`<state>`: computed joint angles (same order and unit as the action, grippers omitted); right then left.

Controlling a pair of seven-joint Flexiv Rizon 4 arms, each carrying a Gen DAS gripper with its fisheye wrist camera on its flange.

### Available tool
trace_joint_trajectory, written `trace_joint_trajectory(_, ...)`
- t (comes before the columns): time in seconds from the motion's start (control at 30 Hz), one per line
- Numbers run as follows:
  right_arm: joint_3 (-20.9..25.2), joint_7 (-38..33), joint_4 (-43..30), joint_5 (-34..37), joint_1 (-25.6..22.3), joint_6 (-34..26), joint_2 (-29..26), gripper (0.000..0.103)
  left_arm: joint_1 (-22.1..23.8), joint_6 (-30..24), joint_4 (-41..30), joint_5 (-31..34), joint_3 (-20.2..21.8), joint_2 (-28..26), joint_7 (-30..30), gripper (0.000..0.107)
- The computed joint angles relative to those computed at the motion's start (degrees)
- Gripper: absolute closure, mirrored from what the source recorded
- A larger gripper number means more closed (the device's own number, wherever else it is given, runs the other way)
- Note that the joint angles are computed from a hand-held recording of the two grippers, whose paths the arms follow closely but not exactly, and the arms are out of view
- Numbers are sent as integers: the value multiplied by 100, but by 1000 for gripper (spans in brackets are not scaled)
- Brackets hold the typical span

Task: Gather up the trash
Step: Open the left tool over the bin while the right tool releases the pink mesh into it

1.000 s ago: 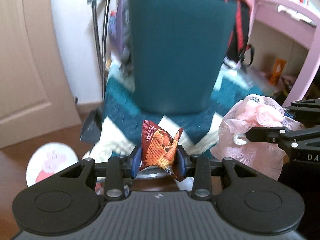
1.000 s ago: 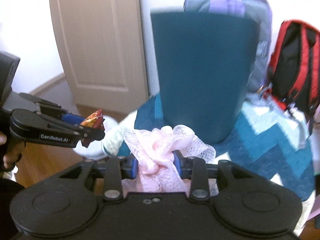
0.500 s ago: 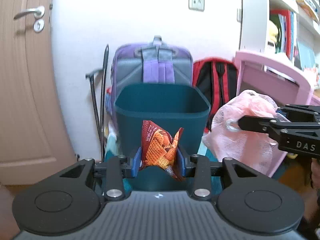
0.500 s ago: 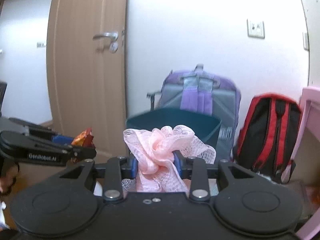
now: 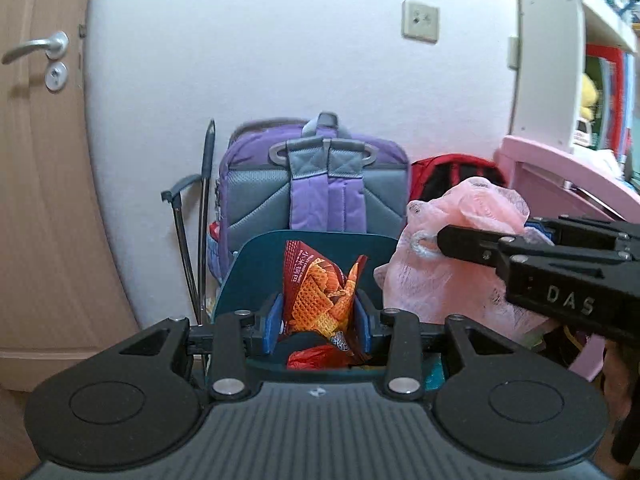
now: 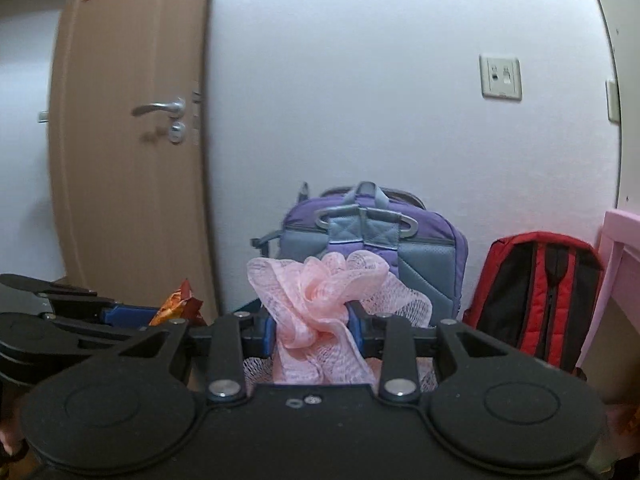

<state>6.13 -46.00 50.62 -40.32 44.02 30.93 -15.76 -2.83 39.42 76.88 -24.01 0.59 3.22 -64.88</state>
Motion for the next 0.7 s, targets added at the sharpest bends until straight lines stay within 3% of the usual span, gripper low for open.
trace_joint_trajectory(0.3, -264, -468, -1102, 752, -116, -683, -881, 70, 68, -398, -1100, 719, -223, -1092, -488, 71)
trace_joint_trajectory(0.7, -337, -699, -1330, 1507, -307, -936, -1218, 63, 38, -1252, -1988, 1254, -242, -1853, -736, 65)
